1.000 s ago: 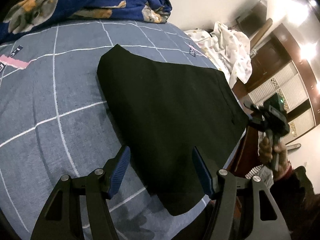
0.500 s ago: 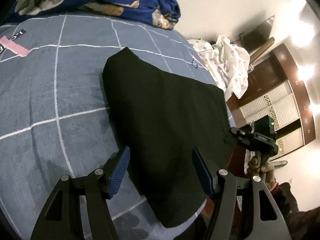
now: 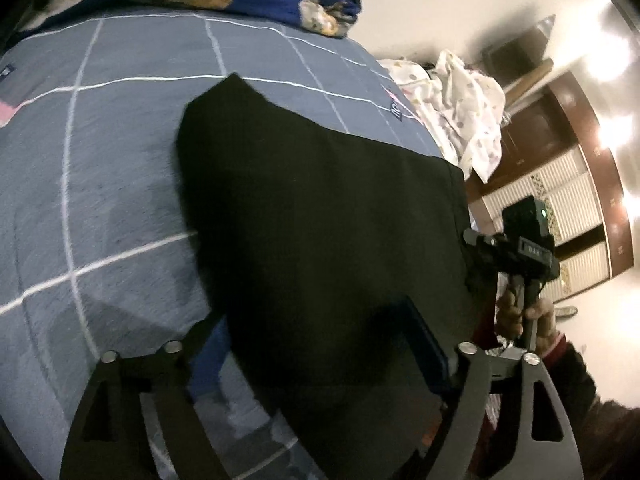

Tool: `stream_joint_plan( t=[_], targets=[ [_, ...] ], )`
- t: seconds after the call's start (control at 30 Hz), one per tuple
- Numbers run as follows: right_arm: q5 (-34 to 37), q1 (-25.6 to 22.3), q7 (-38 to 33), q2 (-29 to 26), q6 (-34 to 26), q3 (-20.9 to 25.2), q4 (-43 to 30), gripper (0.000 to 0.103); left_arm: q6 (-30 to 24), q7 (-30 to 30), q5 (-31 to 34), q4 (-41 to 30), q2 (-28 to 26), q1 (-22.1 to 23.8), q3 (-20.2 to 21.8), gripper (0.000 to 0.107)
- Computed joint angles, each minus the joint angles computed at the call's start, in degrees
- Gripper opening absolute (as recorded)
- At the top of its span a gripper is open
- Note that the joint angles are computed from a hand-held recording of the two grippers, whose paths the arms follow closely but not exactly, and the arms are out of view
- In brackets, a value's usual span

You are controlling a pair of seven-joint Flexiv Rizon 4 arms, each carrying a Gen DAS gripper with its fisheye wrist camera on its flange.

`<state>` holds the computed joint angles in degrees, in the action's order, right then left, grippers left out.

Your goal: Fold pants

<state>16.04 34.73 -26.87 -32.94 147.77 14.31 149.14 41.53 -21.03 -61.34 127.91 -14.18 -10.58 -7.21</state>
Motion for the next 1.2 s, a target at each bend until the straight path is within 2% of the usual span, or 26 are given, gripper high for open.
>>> stream_joint_plan(
  t=[0.1, 0.13, 0.17, 0.23, 0.27, 0.4, 0.47, 0.5, 0.53, 0.63, 0.7, 0.73, 0.77, 0.8, 0.83, 0.9, 0.97, 1.1, 1.2],
  targets=[
    [-5.7, -3.5, 1.0, -1.9, 2.9, 1.0, -0.1, 0.051, 0.7, 2.0, 0.6, 0.3, 0.3, -0.3, -0.1, 0.083],
    [-7.0, -4.1, 1.1, -1.8, 2.6, 1.0, -0.1, 0.051, 1.6, 3.1, -0.3, 0.9, 0.7, -0.6, -0.2, 0.078],
    [-8.8, -4.9, 1.3, -1.6, 2.2, 1.0, -0.1, 0.049, 3.7, 4.3, -1.6, 1.6, 1.0, -1.2, -0.4, 0.068],
    [-10.8, -5.5, 1.3, -0.4, -0.6, 0.4, -0.2, 0.042, 5.5, 5.9, -3.3, 2.1, 0.8, -1.6, -0.6, 0.059],
    [-10.9, -5.4, 1.2, 0.0, -1.3, 0.4, -0.1, 0.04, 5.0, 5.9, -3.6, 2.0, 0.7, -1.4, -0.4, 0.059],
    [-14.4, -8.0, 1.6, -1.1, 0.7, 1.2, 0.7, 0.039, 1.4, 4.1, -0.9, 0.6, -0.1, -0.1, 0.3, 0.059],
    [-17.8, -10.7, 2.6, -2.7, 3.4, 2.0, 0.9, 0.044, 1.4, 4.2, -0.7, 0.7, 0.1, -0.1, 0.2, 0.06],
    [-18.8, -11.4, 3.0, -3.4, 4.6, 2.2, 1.0, 0.045, 1.2, 4.5, -0.9, 0.8, 0.2, 0.0, 0.1, 0.064],
    [-19.3, -11.8, 3.4, -4.1, 5.7, 2.3, 1.0, 0.045, 0.3, 4.9, -1.0, 0.8, 0.2, 0.2, 0.1, 0.072],
    [-19.4, -11.7, 4.1, -5.4, 7.6, 2.3, 0.6, 0.045, 0.0, 6.3, -1.3, 1.1, 0.5, -0.1, 0.0, 0.081],
    [-18.0, -10.6, 4.4, -5.0, 6.9, 1.8, 0.2, 0.045, 2.3, 7.4, -0.7, 1.7, 1.1, -1.0, -0.1, 0.081],
    [-16.6, -9.3, 3.9, -4.1, 5.3, 1.2, 0.1, 0.041, 2.9, 7.3, -0.3, 1.8, 1.2, -1.3, -0.1, 0.08],
    [-14.5, -7.4, 3.3, -2.4, 2.3, 0.3, 0.0, 0.038, 4.4, 7.5, -0.6, 2.1, 1.5, -1.7, -0.2, 0.056],
    [-13.0, -6.3, 3.0, -1.7, 0.9, 0.0, -0.1, 0.037, 5.0, 6.9, -0.2, 2.0, 1.3, -1.8, -0.1, 0.037],
    [-11.5, -5.4, 2.8, -1.2, 0.0, -0.2, -0.4, 0.036, 3.6, 5.0, 0.9, 1.4, 0.7, -1.3, 0.1, 0.029],
    [-9.1, -3.9, 2.2, -0.8, -1.1, -0.5, -0.9, 0.033, 3.0, 5.6, -0.8, 1.8, 0.9, -0.9, 0.0, 0.026],
    [-6.4, -2.4, 2.0, -0.5, -1.7, -0.5, -1.5, 0.031, 6.3, 8.5, -2.1, 3.3, 2.5, -2.1, -0.4, 0.023],
    [-2.6, -0.4, 2.2, -0.8, -0.1, 0.1, -2.4, 0.028, 7.4, 10.4, -4.3, 4.6, 4.6, -2.9, 0.1, 0.022],
    [-1.0, 0.6, 3.0, -2.5, 3.4, 1.1, -3.4, 0.026, 9.6, 11.2, -4.6, 5.5, 5.9, -3.5, 0.7, 0.022]
  ],
)
